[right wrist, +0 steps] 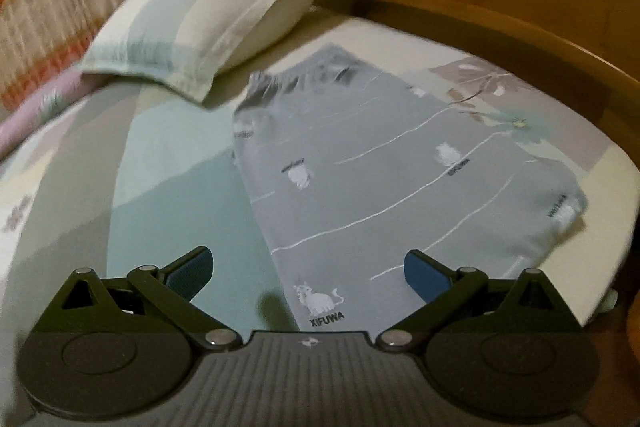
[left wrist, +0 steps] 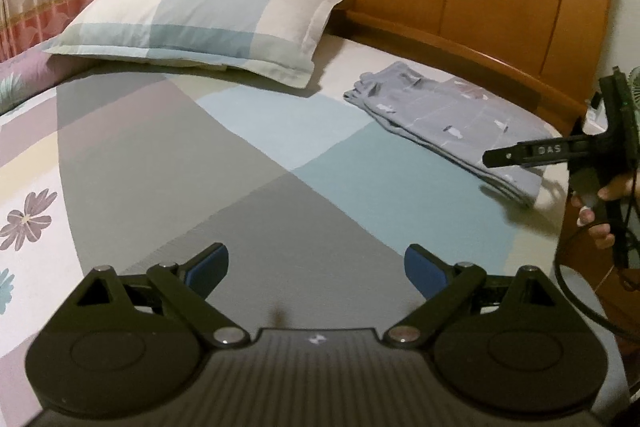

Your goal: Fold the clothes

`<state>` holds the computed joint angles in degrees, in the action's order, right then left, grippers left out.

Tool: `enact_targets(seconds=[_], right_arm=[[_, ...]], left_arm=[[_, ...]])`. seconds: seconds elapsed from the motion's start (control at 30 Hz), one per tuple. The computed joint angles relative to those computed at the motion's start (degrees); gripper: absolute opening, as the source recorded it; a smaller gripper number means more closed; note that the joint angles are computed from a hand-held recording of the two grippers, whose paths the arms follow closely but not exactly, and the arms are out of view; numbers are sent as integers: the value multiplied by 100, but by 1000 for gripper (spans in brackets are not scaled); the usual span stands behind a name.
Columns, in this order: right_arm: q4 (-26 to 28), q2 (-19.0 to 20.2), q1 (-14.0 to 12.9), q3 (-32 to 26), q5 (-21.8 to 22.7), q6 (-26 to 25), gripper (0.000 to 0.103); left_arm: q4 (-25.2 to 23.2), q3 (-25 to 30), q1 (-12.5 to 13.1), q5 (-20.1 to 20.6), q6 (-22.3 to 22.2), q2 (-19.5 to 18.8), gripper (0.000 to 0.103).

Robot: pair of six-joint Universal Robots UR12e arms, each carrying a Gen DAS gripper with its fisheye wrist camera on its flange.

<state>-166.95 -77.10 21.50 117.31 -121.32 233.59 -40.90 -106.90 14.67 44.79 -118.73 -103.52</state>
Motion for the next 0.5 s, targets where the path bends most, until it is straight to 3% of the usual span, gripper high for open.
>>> enact_targets(seconds=[0.27, 0.5], right_arm=[[476, -152, -3, -86, 286, 414, 103], [1803, -316, 400, -494, 48, 555, 103]], left_arm=[[172, -244, 56, -149, 136, 256, 95], [242, -370, 62, -293, -40, 405, 95]])
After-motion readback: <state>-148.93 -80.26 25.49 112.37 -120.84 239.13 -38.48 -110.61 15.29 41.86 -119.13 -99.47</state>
